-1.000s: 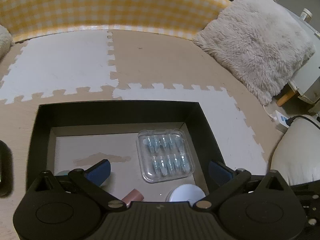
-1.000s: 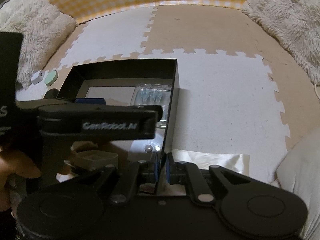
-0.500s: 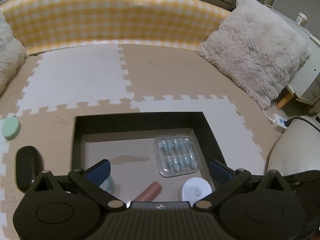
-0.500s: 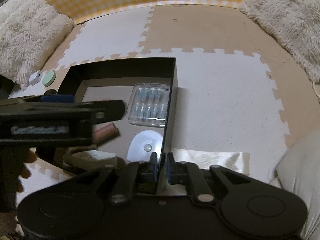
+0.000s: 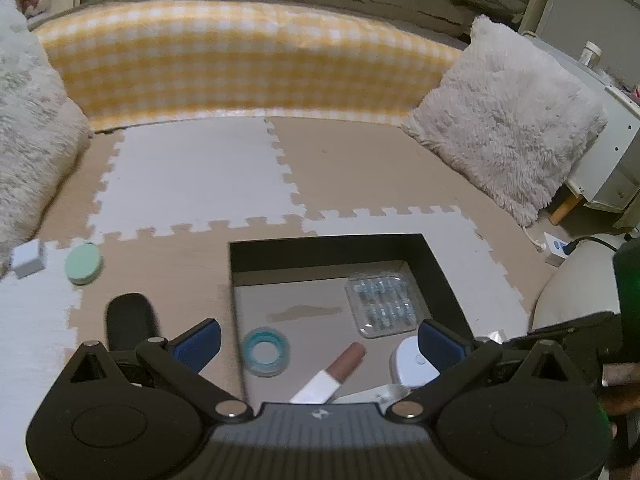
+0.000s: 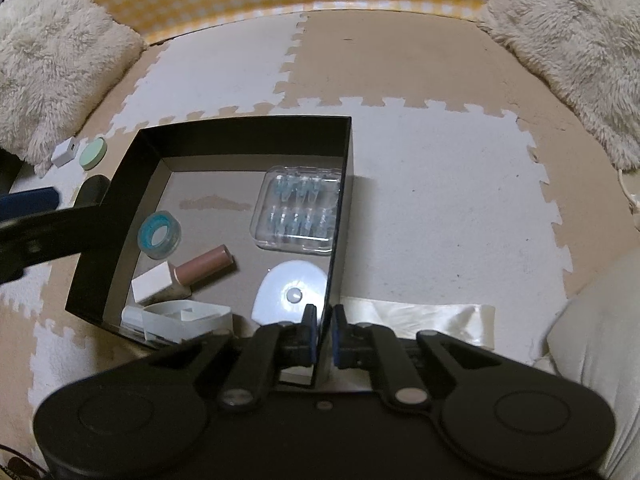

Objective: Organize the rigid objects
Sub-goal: 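Move the left tool to the black oval case on the mat, then close the left tool on the black oval case and lift it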

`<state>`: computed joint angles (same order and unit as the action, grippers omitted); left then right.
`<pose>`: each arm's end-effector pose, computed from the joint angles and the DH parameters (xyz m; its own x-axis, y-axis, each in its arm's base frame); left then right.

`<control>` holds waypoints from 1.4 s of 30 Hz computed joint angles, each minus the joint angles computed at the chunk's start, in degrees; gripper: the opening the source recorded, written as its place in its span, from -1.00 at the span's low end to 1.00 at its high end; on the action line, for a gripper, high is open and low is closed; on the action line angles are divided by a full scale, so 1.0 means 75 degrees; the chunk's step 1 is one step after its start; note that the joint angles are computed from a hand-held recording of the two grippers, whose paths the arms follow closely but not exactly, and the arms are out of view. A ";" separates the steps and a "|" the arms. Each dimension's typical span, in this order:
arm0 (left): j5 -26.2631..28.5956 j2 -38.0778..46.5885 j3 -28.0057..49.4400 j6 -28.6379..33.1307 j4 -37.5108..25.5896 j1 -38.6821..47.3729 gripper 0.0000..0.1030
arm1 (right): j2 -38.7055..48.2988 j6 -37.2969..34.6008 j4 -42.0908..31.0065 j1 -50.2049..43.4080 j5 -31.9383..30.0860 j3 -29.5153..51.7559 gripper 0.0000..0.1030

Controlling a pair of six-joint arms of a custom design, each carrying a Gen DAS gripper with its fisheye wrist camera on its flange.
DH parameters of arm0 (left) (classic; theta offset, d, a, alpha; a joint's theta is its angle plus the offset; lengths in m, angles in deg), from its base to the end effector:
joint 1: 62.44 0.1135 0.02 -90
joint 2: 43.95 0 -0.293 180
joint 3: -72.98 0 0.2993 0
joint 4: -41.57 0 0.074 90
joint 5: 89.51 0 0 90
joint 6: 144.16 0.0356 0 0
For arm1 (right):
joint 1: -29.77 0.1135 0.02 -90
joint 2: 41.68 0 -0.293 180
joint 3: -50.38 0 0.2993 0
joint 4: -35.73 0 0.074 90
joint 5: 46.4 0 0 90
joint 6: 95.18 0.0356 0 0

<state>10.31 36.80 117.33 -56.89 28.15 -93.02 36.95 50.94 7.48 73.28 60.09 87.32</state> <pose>0.2416 -0.1498 0.1417 -0.6854 0.3505 -0.6383 0.5640 0.8099 -0.1609 0.1686 0.1461 0.1001 -0.8692 0.2725 -0.4126 0.2369 0.9619 0.1361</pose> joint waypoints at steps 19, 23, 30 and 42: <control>-0.0123 0.0228 -0.0906 0.1261 0.1170 0.2221 1.00 | 0.0013 -0.0046 -0.0089 0.0061 0.0047 0.0042 -0.86; 0.0405 0.0667 -0.0579 0.1241 0.0871 0.2680 1.00 | 0.0039 -0.0050 -0.0092 0.0056 0.0037 0.0060 -0.86; 0.0674 0.1299 -0.0210 0.0748 0.0885 0.2785 0.62 | 0.0074 -0.0056 -0.0174 0.0074 0.0038 0.0117 -0.86; 0.0465 0.2788 0.0130 0.0404 0.2390 0.2663 0.23 | 0.0088 -0.0136 -0.0166 0.0045 0.0022 0.0122 -0.86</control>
<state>13.79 57.71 118.31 -53.86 46.07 -73.05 37.61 49.91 6.24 73.63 60.25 88.23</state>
